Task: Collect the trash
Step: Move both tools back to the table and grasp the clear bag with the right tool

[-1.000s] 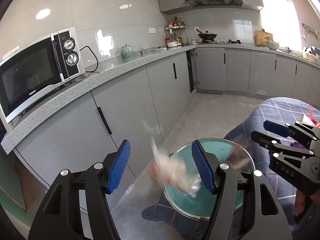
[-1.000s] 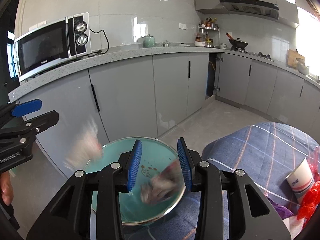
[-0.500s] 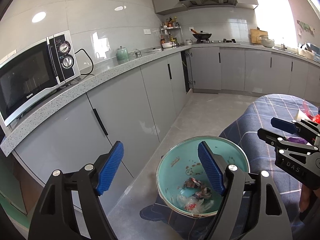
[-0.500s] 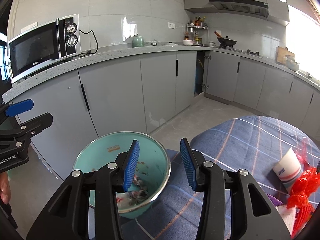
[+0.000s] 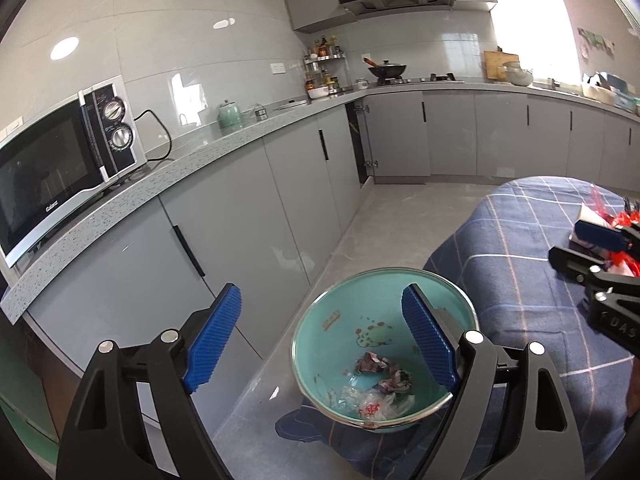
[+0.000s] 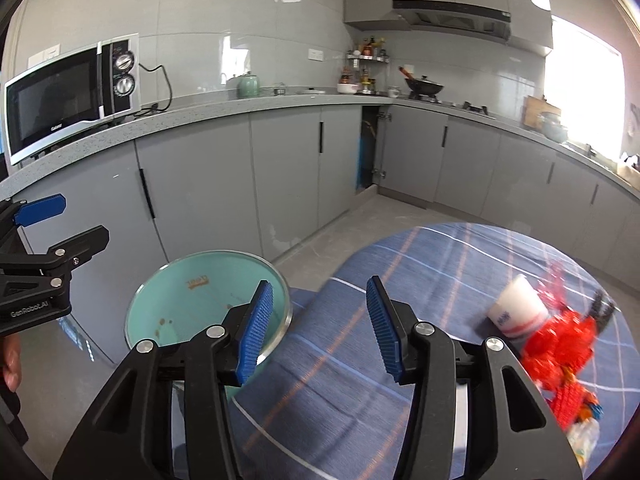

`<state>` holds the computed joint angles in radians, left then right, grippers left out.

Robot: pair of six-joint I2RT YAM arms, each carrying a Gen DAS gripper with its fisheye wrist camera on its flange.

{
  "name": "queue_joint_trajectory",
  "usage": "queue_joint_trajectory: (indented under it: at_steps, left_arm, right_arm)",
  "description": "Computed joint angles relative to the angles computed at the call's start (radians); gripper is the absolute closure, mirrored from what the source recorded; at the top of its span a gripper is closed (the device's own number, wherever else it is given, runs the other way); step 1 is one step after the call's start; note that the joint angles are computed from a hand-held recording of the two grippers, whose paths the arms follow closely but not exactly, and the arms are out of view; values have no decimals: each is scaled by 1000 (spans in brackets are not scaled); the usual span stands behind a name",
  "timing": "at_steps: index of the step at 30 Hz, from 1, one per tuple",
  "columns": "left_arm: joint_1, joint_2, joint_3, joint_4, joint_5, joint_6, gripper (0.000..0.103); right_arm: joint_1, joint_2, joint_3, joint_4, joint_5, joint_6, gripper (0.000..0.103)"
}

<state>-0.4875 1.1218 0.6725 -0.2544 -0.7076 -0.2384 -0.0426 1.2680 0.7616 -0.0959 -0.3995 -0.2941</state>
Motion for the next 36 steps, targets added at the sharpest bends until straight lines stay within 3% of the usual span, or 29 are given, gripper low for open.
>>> queue_joint_trajectory:
  at_steps: [11,14,20,28,36]
  left_arm:
    - [-172,135,20,24,-48,-69,15]
    - [-233,210,41,39,-57,-83,15]
    - [-318,335,99,68,-74,-111,15]
    - [-393,457,193,58,-93,-137,14]
    - [-425,484,239,45,-98,-152,10]
  right_arm:
    - [-331,-130,-72,-99,-131,-128,45]
    - [-482,-129,-90,-114,-187,-195,43]
    - [-696,-13,-84,-59,-190,-241,41]
    - [-807,108,-61,-59,-206,-283,38]
    - [-829,214,-9,-111,-222,-296,38]
